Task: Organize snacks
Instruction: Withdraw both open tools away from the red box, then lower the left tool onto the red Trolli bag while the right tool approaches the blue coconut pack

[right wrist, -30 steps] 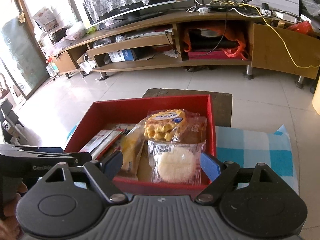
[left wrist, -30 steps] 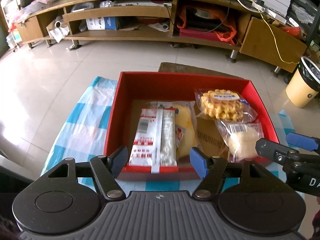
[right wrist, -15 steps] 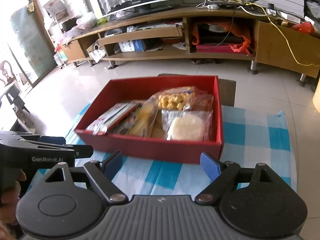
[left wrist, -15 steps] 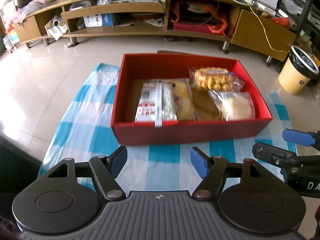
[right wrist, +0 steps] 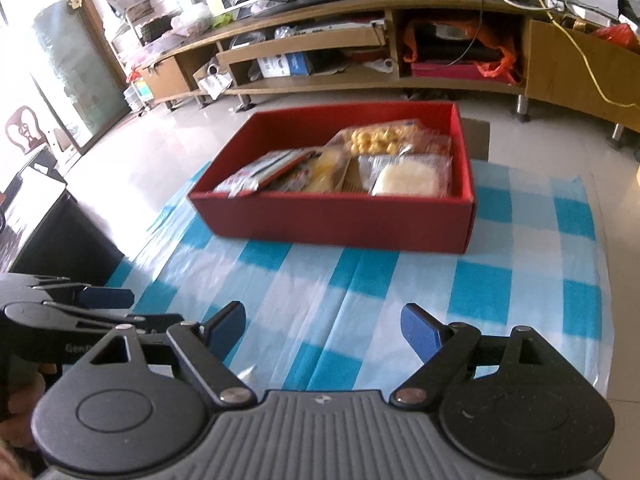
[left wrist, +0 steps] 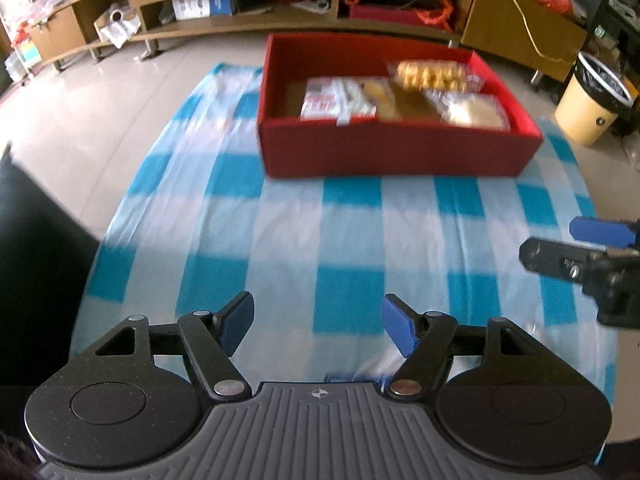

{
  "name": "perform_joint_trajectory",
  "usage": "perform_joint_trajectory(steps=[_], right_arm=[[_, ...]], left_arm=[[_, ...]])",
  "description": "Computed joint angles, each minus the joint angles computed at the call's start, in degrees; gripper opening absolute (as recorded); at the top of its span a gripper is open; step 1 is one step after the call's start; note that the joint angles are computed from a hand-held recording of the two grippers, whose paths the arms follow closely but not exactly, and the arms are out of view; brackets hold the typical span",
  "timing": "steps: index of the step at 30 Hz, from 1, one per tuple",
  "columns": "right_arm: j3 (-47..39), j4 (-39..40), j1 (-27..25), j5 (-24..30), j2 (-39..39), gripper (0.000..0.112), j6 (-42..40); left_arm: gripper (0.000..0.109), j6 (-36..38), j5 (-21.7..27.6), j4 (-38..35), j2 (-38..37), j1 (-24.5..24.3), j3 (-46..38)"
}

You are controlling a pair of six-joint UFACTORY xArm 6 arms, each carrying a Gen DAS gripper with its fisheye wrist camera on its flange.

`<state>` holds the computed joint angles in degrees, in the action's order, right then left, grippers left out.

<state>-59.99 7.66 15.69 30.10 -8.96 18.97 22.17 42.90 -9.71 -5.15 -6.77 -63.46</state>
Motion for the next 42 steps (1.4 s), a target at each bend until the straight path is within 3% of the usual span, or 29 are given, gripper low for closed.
perform_joint_trajectory(steps=[6, 12, 19, 25, 28, 30, 32, 34, 38, 42], right_arm=[[2.63, 0.84, 2.19, 0.77, -2.37, 0.082, -0.19], [4.8, 2.53, 3.73, 1.15, -4.45, 0.082, -0.68], [4.61, 3.0, 4.73, 2.05, -4.16, 0.082, -1.92], [2.91, 5.68, 5.68, 3.0, -2.44, 0.082, -5.83], [1.73, 6.7, 6.34, 3.96, -1.29, 0.082, -8.64], [1.06, 6.61, 6.88, 4.41, -0.64, 0.082, -10.31], [0.04, 6.93, 7.59, 5.36, 0.36, 0.082, -12.46], [-0.87, 7.46, 8.39, 6.37, 1.25, 0.082, -15.16], [-3.49, 9.75, 10.14, 6.73, 3.82, 0.082, -21.8], [-7.33, 8.44, 11.69, 7.21, 7.87, 0.081, -23.07]], left_arm=[[0.077, 3.28, 3.18, -1.8, -5.16, 3.71, 4.79], [0.08, 12.3, 6.96, -2.58, -10.91, 6.71, 10.95], [0.079, 19.46, 11.95, -1.16, -10.59, 6.42, 12.78], [0.06, 15.79, 8.5, 5.02, -10.82, 4.86, 14.79], [0.05, 15.77, 9.83, 2.76, -10.09, 6.11, 13.36], [0.038, 15.32, 10.11, 1.91, -9.55, 6.67, 12.47], [0.035, 13.71, 9.67, 1.77, -8.7, 7.24, 11.45], [0.036, 12.67, 9.65, 1.62, -7.72, 7.56, 10.35], [0.049, 9.94, 9.73, 2.62, -6.41, 7.61, 9.2], [0.055, 5.31, 7.26, 8.03, -5.91, 7.01, 9.69]])
